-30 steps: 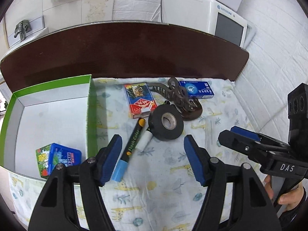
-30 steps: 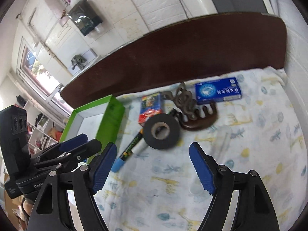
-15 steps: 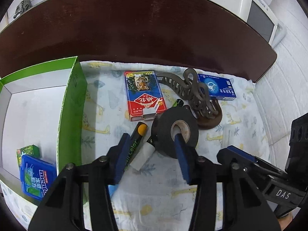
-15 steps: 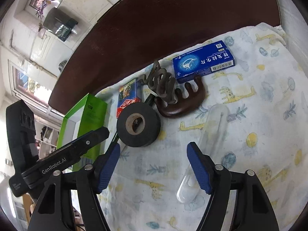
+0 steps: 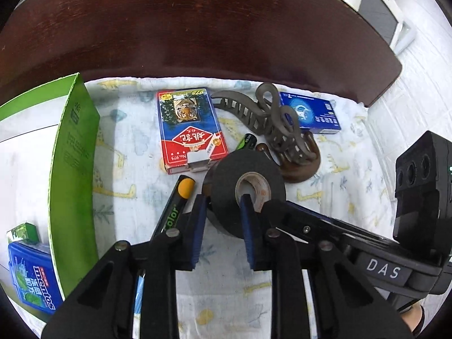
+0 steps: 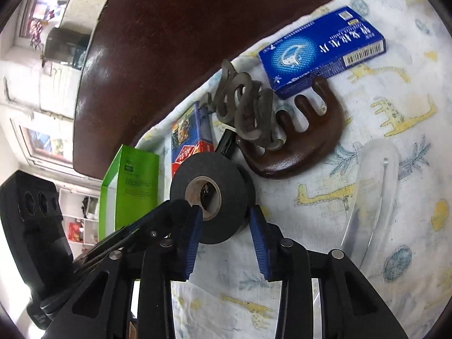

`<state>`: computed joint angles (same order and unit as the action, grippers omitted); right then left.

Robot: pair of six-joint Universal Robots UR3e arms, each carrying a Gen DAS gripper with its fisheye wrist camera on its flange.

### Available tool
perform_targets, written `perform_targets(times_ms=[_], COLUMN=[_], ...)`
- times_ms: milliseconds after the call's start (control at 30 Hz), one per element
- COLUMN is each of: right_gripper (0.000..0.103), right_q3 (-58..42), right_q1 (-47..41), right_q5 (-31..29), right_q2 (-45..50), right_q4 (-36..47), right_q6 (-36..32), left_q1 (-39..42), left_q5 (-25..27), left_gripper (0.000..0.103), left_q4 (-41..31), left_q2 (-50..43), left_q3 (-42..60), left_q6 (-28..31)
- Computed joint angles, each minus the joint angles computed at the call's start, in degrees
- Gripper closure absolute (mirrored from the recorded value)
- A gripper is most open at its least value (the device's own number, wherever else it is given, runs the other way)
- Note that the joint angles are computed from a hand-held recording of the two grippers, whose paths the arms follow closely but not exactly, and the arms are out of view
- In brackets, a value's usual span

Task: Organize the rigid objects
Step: 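Move both grippers to the black tape roll and close on its rim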

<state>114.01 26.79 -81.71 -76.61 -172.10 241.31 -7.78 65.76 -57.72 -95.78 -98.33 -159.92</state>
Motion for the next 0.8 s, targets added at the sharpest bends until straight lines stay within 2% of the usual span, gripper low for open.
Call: perform_targets(times_ms=[167, 200, 233, 267, 300, 367, 433, 467, 533, 633, 700, 800], right_gripper=[0.065, 0.065, 0.072, 0.077, 0.078, 0.078, 0.078, 0.078, 0.078, 0.078, 0.078, 0.078], right_q3=[-5.72, -7.38, -8.5, -9.91, -13.51, -22.61, -27.93, -29.28, -29.67, -28.22, -23.63, -15.07], right_q1=[4.67, 5.78, 6.37, 6.66, 7.88, 10.67, 11.79, 12.12, 12.23, 11.88, 10.34, 6.87], right_q5=[-4.65, -5.6, -5.72, -4.4, -5.15, -9.5, -10.02, -10.18, -12.19, -14.79, -12.65, -6.19], right_q2=[-1.54, -1.54, -1.36, -0.51, 0.6, 3.41, 5.48, 5.96, 5.55, 5.05, 3.92, 2.29], right_q4=[6.5, 7.27, 6.45, 4.3, 6.33, 13.76, 17.76, 19.44, 23.21, 28.24, 26.62, 19.02], right_q6=[-0.19, -0.41, -1.11, -1.84, -2.64, -4.37, -5.09, -5.21, -4.85, -2.07, -0.8, 0.66], left_q1=[5.5, 7.74, 9.69, 11.02, 12.3, 15.54, 17.48, 17.76, 16.92, 12.95, 11.0, 9.15], left_q5=[-5.06, -8.0, -9.65, -9.83, -10.47, -12.41, -12.27, -11.82, -11.07, -7.84, -6.18, -5.67], left_gripper=[0.083, 0.088, 0.094, 0.095, 0.095, 0.09, 0.087, 0.085, 0.073, 0.058, 0.056, 0.058], left_q4=[-4.53, -8.09, -11.07, -11.92, -12.89, -15.56, -16.04, -15.81, -15.3, -8.58, -6.98, -5.81], left_q2=[9.19, 10.83, 12.49, 14.19, 15.47, 16.98, 17.12, 16.67, 15.08, 12.96, 10.79, 8.03], left_q3=[-2.9, -2.48, -1.93, -1.99, -2.1, -2.32, -2.98, -3.39, -3.71, -5.93, -5.97, -5.89], left_q6=[5.89, 8.32, 10.17, 11.22, 12.38, 14.99, 14.8, 14.41, 13.39, 10.4, 9.52, 7.97])
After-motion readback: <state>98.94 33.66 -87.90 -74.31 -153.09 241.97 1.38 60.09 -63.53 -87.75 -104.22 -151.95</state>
